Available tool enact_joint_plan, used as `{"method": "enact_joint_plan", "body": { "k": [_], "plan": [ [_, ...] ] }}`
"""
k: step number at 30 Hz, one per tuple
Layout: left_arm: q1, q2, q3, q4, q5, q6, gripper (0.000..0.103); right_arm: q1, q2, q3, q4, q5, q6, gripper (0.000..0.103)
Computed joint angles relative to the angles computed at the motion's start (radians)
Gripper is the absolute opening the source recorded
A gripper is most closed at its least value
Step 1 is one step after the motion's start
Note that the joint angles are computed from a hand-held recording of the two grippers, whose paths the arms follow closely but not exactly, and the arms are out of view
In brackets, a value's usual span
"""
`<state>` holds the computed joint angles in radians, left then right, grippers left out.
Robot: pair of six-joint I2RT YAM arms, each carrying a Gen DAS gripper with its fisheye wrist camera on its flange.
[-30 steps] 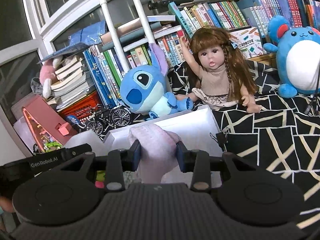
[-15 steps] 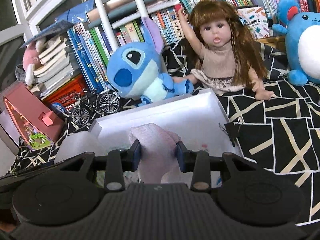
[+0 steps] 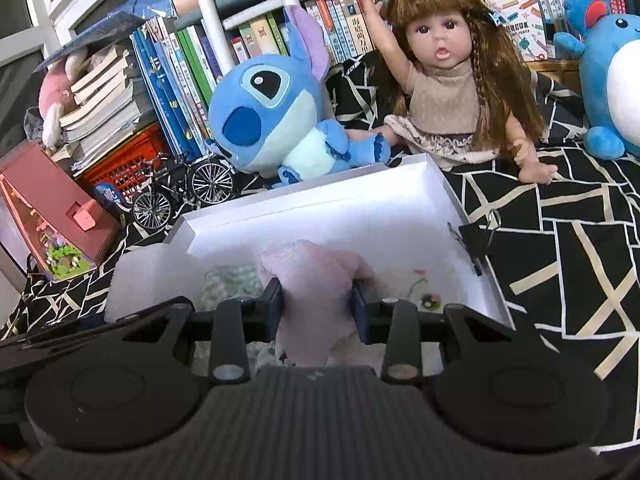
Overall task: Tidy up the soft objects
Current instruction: 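Open the left tool to drop the foam block while the right tool releases the pink cloth in the box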
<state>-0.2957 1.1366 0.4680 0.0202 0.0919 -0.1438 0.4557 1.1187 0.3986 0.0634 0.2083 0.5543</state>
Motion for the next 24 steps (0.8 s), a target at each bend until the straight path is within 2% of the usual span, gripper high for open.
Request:
{"method": "enact_joint_plan", "body": {
  "k": [7,10,11,14,21,24],
  "plan": [
    [-0.010,0.007,0.003,-0.014,-0.011,0.003,0.057,-0.009,0.013,-0.005,0.001,-0.019,0.012,0.040],
    [-0.010,-0.005,0.007,-0.030,-0.009,-0.001,0.057,-0.007,-0.007,-0.005,-0.011,-0.016,0.011,0.044],
    [-0.009,-0.013,0.006,-0.033,-0.008,-0.005,0.059,-0.008,-0.018,-0.010,-0.009,-0.017,0.009,0.045],
    [-0.006,-0.032,0.008,-0.046,-0.001,-0.009,0.069,-0.005,-0.057,-0.020,-0.015,-0.013,0.001,0.063],
    [-0.033,-0.134,-0.011,-0.077,-0.048,0.006,0.082,0.017,-0.170,-0.025,-0.081,0.027,-0.026,0.069],
    [-0.031,-0.174,-0.009,-0.112,-0.044,0.016,0.084,0.020,-0.232,-0.034,-0.115,0.036,-0.039,0.073]
  ]
}}
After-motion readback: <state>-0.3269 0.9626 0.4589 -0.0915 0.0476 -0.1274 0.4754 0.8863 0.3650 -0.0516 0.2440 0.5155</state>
